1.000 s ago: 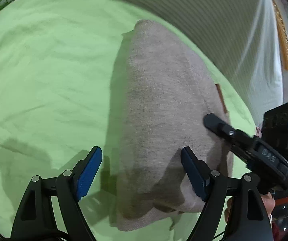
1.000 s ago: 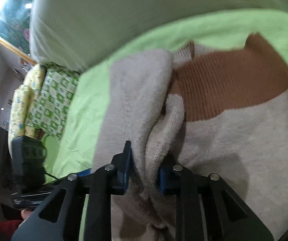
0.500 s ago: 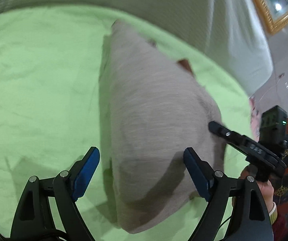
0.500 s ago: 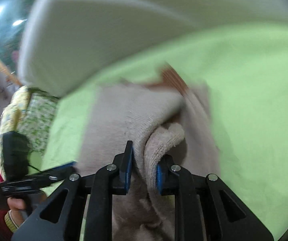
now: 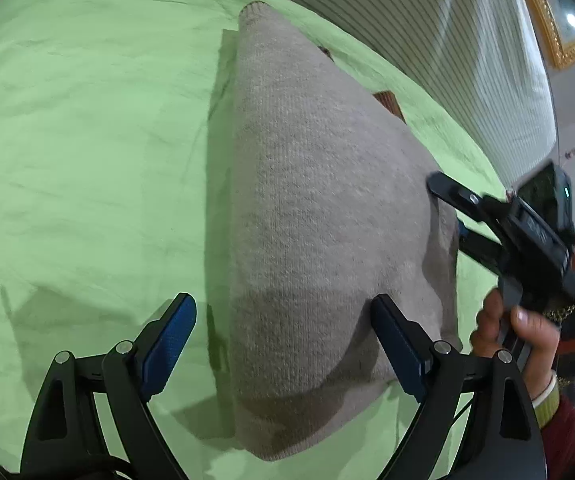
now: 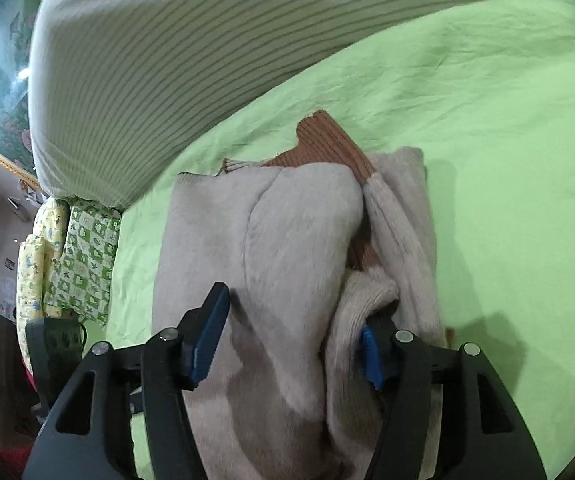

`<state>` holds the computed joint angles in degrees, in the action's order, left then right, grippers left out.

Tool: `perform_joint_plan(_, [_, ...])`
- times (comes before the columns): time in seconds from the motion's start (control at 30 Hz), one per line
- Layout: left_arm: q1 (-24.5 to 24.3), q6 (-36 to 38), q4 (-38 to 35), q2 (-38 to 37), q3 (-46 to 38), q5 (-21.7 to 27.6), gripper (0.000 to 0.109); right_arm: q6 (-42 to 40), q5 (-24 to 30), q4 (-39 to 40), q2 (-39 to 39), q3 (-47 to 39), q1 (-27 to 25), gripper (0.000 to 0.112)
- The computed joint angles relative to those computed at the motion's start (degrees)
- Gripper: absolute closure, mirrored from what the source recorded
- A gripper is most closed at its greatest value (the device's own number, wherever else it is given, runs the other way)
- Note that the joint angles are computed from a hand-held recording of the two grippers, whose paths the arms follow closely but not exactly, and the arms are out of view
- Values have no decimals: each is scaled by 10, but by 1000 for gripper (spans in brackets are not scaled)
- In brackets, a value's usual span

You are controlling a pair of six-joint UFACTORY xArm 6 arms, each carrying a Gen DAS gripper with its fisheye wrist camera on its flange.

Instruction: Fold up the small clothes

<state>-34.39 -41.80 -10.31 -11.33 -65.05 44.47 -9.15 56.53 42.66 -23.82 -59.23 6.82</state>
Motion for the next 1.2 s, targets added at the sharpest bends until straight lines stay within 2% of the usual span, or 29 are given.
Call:
perform_joint_plan(0.1, [-2,-5,11,-4,-3,8,19,29,75,-73,9,-41,1,51])
perform_joint_plan(0.13, [-1,-3,6,-9,4,7,19,31,85,-91,1,-44,2,51])
perform_joint_plan(0.23, [1,0,-7,-23,24,-4,19,39,63,-138,-42,-25,-8,51])
perform_joint_plan(0.3, [0,-4,-5,-26,31,-10,19,22,28,-108,-49,-19,-22,51])
perform_joint_plan(0.37, [0,-11,-5,-10,20,-12,19,-8,14,-61,-18,-36,-21,51])
perform_joint_plan(0.47, [1,-8,-10,-6,17,-13,19,-8,36,-59,58,-79,-6,53])
perform_joint_plan(0.53, [3,-6,-7,-1,12,-7,18,2,43,-71,94,-93,10,60])
perform_joint_plan(0.57, [3,-4,-8,1,9,-4,18,3,32,-73,97,-90,21,75])
perform_joint_plan(0.6, [4,-2,-9,4,7,-2,18,-3,25,-58,98,-89,23,97])
perform_joint_plan(0.63, [4,-3,-5,5,4,-1,18,-26,2,-18,89,-81,20,101])
perform_joint_plan(0.7, [5,-7,2,4,4,-5,18,-90,-64,63,43,-44,17,101])
perform_joint_plan(0.73, [5,-6,1,6,3,-9,15,-100,-88,74,31,-35,20,101])
perform_joint_plan(0.8, [3,-1,-3,14,0,-10,14,-73,-120,22,32,-25,29,101])
perform_joint_plan(0.87, [-2,-9,24,28,-14,10,14,-23,-89,-49,54,-33,32,99])
perform_joint_plan(0.93, [-5,-9,28,29,-17,16,15,6,-88,-101,51,-17,32,88])
perform_joint_plan(1.0, [-7,-9,23,19,-12,16,15,4,-97,-61,10,12,11,77])
perform_joint_plan(1.07, [-13,-3,22,4,-3,26,15,-15,-93,-17,-42,41,-16,76])
perform_joint_plan(1.2, [-31,-8,25,-27,23,45,15,-77,-14,56,-136,89,-64,76])
